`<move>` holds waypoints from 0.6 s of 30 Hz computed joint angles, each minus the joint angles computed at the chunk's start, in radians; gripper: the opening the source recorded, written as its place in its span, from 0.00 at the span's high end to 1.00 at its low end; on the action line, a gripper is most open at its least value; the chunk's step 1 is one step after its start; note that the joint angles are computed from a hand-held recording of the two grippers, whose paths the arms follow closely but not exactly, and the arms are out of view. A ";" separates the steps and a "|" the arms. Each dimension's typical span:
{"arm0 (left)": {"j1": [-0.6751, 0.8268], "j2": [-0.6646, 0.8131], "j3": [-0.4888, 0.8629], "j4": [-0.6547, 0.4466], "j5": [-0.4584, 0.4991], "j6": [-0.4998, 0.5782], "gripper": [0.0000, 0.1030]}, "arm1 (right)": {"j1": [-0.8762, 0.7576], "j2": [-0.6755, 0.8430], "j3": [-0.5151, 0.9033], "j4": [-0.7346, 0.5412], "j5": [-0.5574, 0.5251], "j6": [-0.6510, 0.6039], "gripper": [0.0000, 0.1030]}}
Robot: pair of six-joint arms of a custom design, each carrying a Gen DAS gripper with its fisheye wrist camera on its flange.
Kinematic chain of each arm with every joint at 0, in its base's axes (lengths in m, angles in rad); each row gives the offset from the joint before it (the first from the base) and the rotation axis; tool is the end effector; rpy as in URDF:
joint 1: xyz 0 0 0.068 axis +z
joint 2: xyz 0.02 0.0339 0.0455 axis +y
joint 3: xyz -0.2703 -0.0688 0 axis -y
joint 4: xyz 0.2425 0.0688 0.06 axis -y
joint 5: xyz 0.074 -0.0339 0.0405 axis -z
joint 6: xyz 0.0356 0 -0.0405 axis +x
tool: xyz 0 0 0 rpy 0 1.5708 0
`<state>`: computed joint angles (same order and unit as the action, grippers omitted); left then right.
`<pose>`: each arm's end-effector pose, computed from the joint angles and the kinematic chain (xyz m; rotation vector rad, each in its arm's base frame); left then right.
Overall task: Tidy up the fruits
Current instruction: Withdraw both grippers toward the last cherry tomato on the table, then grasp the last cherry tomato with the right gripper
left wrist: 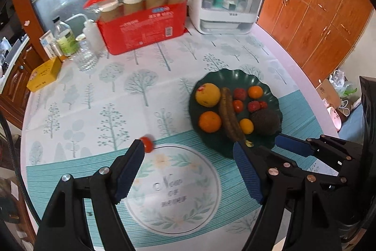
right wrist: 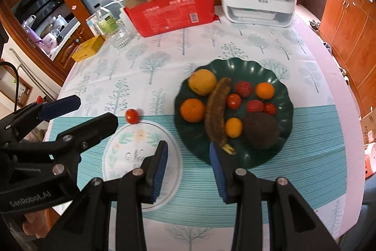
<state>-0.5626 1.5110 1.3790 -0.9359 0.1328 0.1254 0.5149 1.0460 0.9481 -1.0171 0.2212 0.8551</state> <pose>0.2553 -0.1666 0.3151 0.9402 2.4898 -0.3210 0.1602 0.0817 0.2858 0.5153 2.5974 0.1608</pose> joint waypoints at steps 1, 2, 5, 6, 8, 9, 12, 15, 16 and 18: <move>0.019 -0.008 0.001 -0.004 0.006 0.014 0.25 | 0.019 0.012 0.010 0.001 0.010 0.015 0.64; 0.042 -0.014 0.003 -0.007 0.014 0.031 0.25 | 0.040 0.024 0.020 0.003 0.022 0.031 0.64; 0.117 -0.024 0.010 -0.010 0.043 0.080 0.23 | 0.094 0.070 0.055 0.009 0.055 0.073 0.64; 0.149 -0.026 0.012 -0.005 0.049 0.098 0.23 | 0.106 0.088 0.068 0.010 0.064 0.083 0.64; 0.190 -0.019 0.020 -0.003 0.058 0.121 0.23 | 0.119 0.119 0.086 0.017 0.074 0.092 0.64; 0.216 -0.011 0.025 -0.003 0.066 0.134 0.23 | 0.123 0.137 0.097 0.022 0.077 0.093 0.64; 0.277 0.016 0.031 0.006 0.078 0.165 0.23 | 0.117 0.190 0.123 0.048 0.080 0.088 0.64; 0.324 0.046 0.024 0.024 0.078 0.187 0.23 | 0.092 0.236 0.138 0.087 0.078 0.062 0.64; 0.337 0.060 0.022 0.032 0.078 0.192 0.23 | 0.082 0.254 0.143 0.102 0.075 0.050 0.64; 0.354 0.082 0.011 0.056 0.069 0.196 0.23 | 0.065 0.290 0.146 0.145 0.064 0.020 0.64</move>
<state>-0.2090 1.5928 1.3904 -0.8802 0.2020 0.3218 0.5796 1.3356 1.0938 -0.8720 0.2857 0.8746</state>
